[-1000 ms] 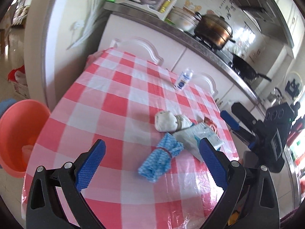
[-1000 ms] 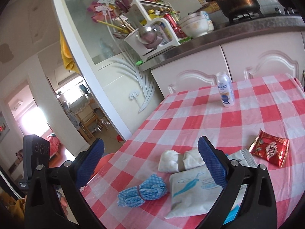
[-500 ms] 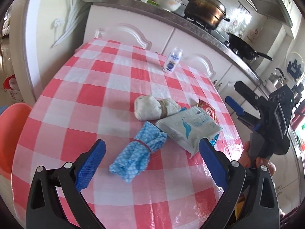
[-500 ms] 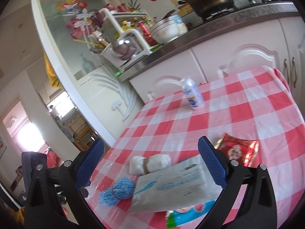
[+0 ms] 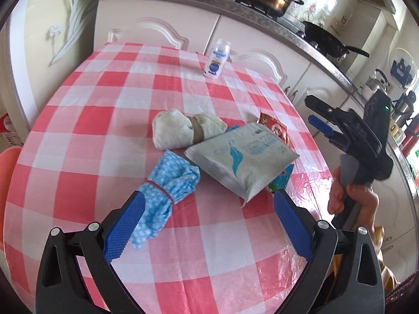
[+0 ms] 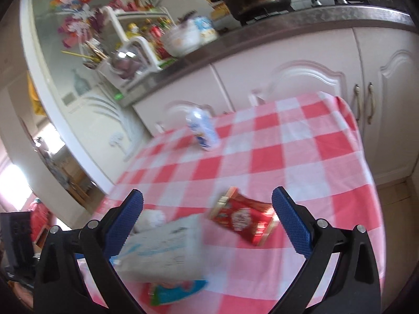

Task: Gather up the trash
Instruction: 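Bring both tools back to the trash on the table, then grasp the white MAGICDAY bottle with the left tool while the right tool approaches the red snack packet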

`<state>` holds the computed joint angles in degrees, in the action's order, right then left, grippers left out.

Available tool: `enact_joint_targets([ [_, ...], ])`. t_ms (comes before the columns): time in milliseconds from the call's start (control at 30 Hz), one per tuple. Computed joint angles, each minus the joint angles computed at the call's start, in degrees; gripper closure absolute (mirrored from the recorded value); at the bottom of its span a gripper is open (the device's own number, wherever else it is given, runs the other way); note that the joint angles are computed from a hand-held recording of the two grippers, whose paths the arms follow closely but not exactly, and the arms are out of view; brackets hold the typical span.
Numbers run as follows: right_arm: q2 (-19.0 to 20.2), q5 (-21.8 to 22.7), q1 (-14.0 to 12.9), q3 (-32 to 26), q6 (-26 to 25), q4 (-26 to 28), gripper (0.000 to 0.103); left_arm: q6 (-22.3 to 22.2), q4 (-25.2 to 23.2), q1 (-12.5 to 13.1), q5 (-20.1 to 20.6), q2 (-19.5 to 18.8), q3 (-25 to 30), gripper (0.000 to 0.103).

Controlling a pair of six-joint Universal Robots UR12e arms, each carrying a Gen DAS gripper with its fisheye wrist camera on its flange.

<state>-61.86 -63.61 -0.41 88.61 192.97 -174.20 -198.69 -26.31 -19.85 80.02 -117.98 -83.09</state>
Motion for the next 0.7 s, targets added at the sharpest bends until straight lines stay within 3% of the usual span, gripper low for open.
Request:
enact_joint_targets([
  [200, 1.1, -2.97, -0.12, -2.53, -3.5, 7.94, 0.008, 1.06, -0.99, -0.23, -0.33, -0.35, 0.91, 0.006],
  [300, 1.61, -4.87, 0.35, -3.91, -6.43, 11.96, 0.031, 0.95, -0.94, -0.2, -0.66, -0.46, 1.27, 0.006],
  [400, 2.15, -5.41, 0.6, -5.14, -8.92, 15.84, 0.031, 0.66, -1.49, -0.12, -0.89, -0.65, 1.83, 0.006],
  [700, 2.54, -8.68, 1.75, -6.44, -14.1, 19.51, 0.031, -0.16, -0.82, 0.3, -1.71, -1.46, 3.54, 0.006],
])
